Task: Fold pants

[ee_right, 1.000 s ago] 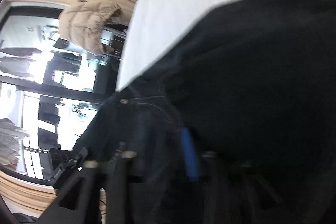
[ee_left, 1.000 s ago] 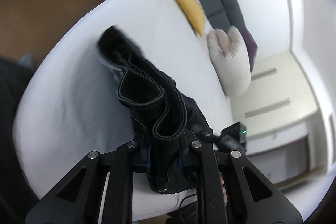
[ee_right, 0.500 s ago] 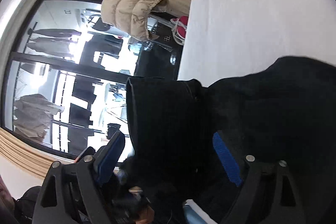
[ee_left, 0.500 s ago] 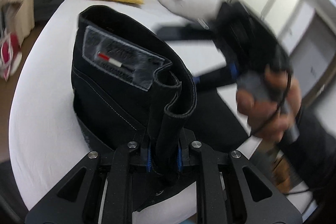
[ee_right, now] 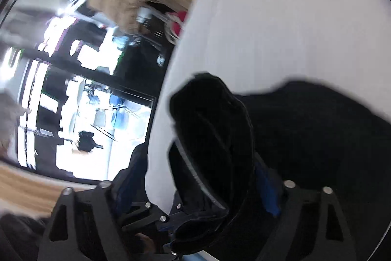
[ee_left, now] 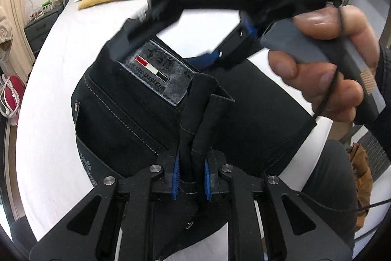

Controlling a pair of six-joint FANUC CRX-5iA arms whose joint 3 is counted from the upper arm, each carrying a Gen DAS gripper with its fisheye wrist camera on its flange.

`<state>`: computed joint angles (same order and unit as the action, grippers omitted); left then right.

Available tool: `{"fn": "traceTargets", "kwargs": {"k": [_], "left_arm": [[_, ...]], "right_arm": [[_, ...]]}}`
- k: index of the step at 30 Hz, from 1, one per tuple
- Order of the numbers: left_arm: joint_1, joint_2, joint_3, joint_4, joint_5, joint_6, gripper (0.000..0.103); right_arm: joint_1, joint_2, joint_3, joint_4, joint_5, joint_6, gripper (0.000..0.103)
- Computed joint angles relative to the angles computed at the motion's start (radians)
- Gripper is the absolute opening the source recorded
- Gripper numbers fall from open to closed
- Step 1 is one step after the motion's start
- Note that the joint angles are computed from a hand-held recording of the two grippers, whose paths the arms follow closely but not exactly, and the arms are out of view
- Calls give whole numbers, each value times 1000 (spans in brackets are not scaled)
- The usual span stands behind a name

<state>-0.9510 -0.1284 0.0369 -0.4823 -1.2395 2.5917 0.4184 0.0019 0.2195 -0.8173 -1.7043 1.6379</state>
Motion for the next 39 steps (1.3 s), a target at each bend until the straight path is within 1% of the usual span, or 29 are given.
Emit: {"fn": "traceTargets", "kwargs": {"k": [2,4,5,6,7,8,10,11,14,19,23,29,34,37,39], "left_arm": [[19,-25,-38,-3,19,-10,13],[15,-39,-59,-10,23,-3,12],[13,-41,-62,-10,21,-1,12],[12,-41,-60,-9,18,-1,12],[4,-39,-52,-14,6,2,12],[3,-48,-51,-16,-2,-3,12],[-1,-44,-49,-17,5,-7,11],[-6,-37,-37,-18,3,-14,11],[-20,-15,-5,-14,9,-45,11],[-16,51,55,14,75,-119,11],[-13,125,128,39,119,-186,11],[2,252,219,104,153,-279,11],[15,336,266,152,149,-343,11],[29,360,255,191,149,-368,11],[32,375,259,197,149,-374,12]], "right_arm": [[-21,30,-15,-4,9,-44,77],[-40,47,-25,-23,14,-51,74],[-48,53,-27,-43,13,-47,60],[-59,60,-27,-73,6,-31,36],[-64,62,-28,-92,0,-12,27],[-53,53,-32,-75,16,-1,19],[-46,34,-41,-48,36,12,17],[-60,24,-47,-55,38,23,17],[-122,-9,-62,-80,36,25,16],[-225,-39,-58,-97,12,33,16],[-335,-16,-15,-113,-37,48,16],[-443,47,12,-107,-80,75,16],[-502,83,-5,-127,-96,86,16],[-484,103,-38,-83,-70,89,17],[-502,115,-65,-108,-63,101,16]]}}
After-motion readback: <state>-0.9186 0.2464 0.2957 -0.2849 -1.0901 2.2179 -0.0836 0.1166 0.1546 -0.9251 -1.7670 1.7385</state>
